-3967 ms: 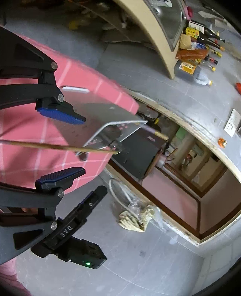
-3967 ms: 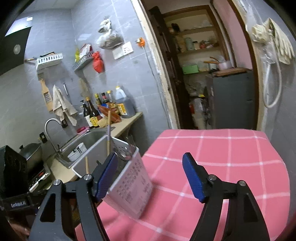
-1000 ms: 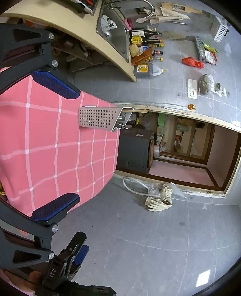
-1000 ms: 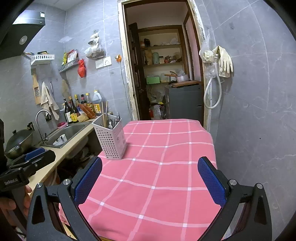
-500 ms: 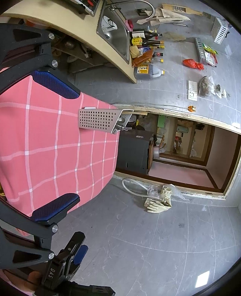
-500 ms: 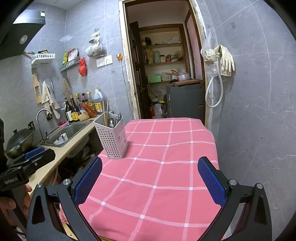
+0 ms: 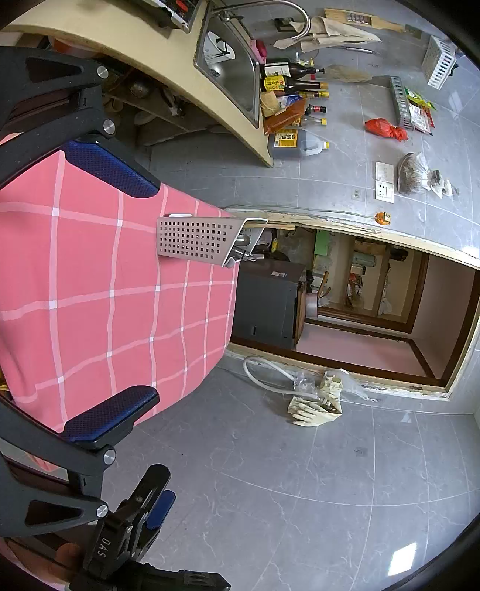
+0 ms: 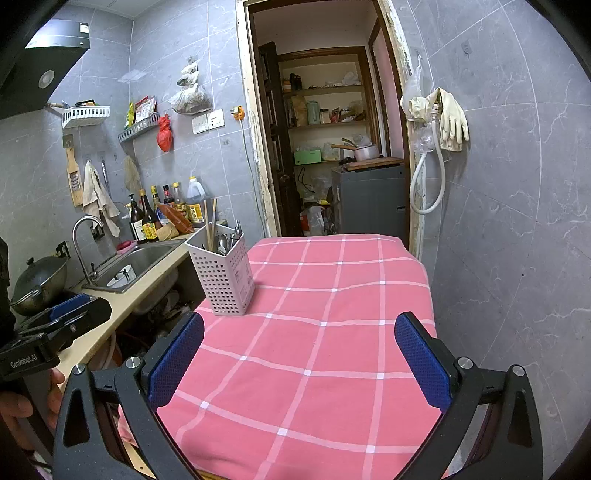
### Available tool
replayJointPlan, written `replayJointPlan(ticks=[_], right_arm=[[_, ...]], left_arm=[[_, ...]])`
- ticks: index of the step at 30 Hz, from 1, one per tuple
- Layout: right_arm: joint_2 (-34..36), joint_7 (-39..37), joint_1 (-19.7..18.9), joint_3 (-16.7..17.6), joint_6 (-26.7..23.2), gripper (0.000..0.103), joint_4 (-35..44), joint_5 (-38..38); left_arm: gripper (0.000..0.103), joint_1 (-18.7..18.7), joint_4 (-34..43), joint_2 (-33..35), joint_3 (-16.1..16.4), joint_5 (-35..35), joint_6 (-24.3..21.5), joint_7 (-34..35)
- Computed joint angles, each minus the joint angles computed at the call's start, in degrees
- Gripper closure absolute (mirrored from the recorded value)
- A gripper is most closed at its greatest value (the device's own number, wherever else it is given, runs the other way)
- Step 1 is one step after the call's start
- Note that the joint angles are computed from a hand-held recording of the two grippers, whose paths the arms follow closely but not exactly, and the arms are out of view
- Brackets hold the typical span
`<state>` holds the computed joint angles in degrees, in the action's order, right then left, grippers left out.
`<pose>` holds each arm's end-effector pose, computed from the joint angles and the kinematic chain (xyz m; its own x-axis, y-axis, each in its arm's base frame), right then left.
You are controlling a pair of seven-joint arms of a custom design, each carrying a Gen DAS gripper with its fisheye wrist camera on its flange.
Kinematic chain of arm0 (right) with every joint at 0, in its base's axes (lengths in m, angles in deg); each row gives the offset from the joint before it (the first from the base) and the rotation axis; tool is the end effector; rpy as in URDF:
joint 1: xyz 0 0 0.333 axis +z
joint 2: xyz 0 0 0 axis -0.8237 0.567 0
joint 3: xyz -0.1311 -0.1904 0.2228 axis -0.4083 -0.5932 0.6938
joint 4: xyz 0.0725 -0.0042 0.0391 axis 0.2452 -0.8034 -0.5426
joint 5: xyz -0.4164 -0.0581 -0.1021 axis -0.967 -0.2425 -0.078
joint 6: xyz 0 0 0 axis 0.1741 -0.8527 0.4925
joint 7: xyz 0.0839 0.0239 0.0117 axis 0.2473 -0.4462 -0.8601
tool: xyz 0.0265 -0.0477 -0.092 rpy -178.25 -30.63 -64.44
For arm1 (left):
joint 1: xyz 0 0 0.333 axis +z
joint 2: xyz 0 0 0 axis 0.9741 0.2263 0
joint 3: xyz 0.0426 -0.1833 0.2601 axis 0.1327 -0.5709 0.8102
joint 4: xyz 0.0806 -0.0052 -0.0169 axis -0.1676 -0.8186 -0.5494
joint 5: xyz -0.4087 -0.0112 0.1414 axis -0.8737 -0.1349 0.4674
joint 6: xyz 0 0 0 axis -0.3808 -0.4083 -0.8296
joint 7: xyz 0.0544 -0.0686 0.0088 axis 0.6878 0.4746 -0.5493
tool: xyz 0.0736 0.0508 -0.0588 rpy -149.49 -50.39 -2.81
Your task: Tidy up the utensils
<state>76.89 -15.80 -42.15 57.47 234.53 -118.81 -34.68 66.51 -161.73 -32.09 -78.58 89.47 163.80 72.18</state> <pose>0.7545 0.2473 0.6810 0.5721 -0.8102 -0.1275 -0.4132 -0.1504 -0.8982 0.6348 -0.2202 0.6781 0.3493 -0.9202 0.1769 -0.3315 -0.2979 -0.8952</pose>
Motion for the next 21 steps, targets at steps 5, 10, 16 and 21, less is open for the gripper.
replayJointPlan(ticks=[5, 10, 16, 21], right_arm=[[-0.1, 0.1, 0.0, 0.0, 0.1, 0.002, -0.2, 0.0], [-0.2, 0.1, 0.0, 0.0, 0.0, 0.001, -0.2, -0.1], [0.0, 0.2, 0.0, 0.0, -0.2, 0.002, 0.2, -0.2], [0.1, 0.3, 0.1, -0.1, -0.3, 0.001, 0.4, -0.2]], left_arm=[[0.001, 0.1, -0.2, -0.1, 0.0, -0.1, 0.2, 0.1], [0.001, 0.2, -0.2, -0.2, 0.0, -0.1, 0.3, 0.0], [0.001, 0.3, -0.4, -0.3, 0.0, -0.2, 0.4, 0.2], [0.001, 0.3, -0.3, -0.2, 0.0, 0.0, 0.3, 0.0]])
